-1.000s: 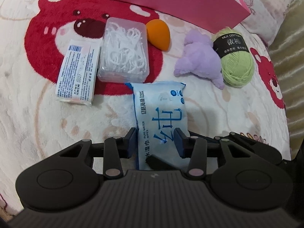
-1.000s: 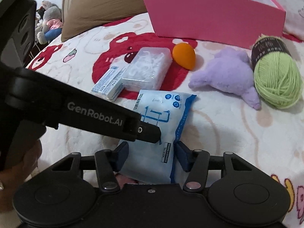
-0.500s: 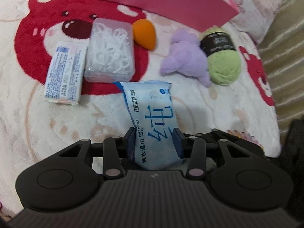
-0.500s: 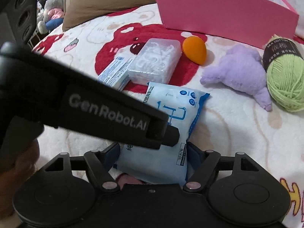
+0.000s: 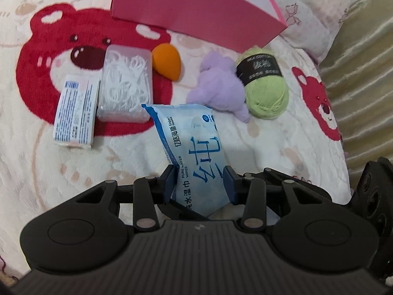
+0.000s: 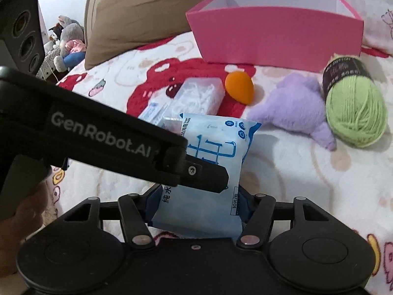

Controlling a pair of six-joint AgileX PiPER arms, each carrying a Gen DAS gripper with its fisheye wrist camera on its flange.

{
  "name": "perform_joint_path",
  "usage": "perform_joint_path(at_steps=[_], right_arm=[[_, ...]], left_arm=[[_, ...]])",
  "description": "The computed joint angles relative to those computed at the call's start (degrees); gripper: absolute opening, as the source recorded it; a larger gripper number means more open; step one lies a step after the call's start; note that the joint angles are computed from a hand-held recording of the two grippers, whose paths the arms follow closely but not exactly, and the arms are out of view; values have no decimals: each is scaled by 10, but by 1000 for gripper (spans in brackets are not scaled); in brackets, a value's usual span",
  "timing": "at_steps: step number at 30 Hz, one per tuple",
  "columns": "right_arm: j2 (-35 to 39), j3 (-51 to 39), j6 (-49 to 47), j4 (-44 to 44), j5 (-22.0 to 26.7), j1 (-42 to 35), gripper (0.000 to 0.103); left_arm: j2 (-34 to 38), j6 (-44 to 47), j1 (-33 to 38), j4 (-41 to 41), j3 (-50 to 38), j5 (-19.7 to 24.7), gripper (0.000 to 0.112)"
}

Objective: Organize objects
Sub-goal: 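Carry the wet-wipe pack with the left tool into the pink box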

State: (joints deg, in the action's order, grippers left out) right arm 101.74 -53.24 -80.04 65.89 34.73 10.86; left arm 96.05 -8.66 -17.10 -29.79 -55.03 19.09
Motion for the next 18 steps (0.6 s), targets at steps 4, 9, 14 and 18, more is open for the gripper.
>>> perform_joint_path(at_steps=[4,9,14,18], right_arm=[[-10,-7,-8,-5,11,-8,66],[-22,-30,0,-24,39,-25,66],[-32,-71,25,-61,62,-31,66],[-40,-105,44,-85,74,-32,66]], left_arm=[[-14,-26,-1,25,-15,19,40],[-31,-5,20,-25,-33,44,40],[-40,-17,26,-22,-65,63,40],[-48,-39,34,11,-107,91,40]])
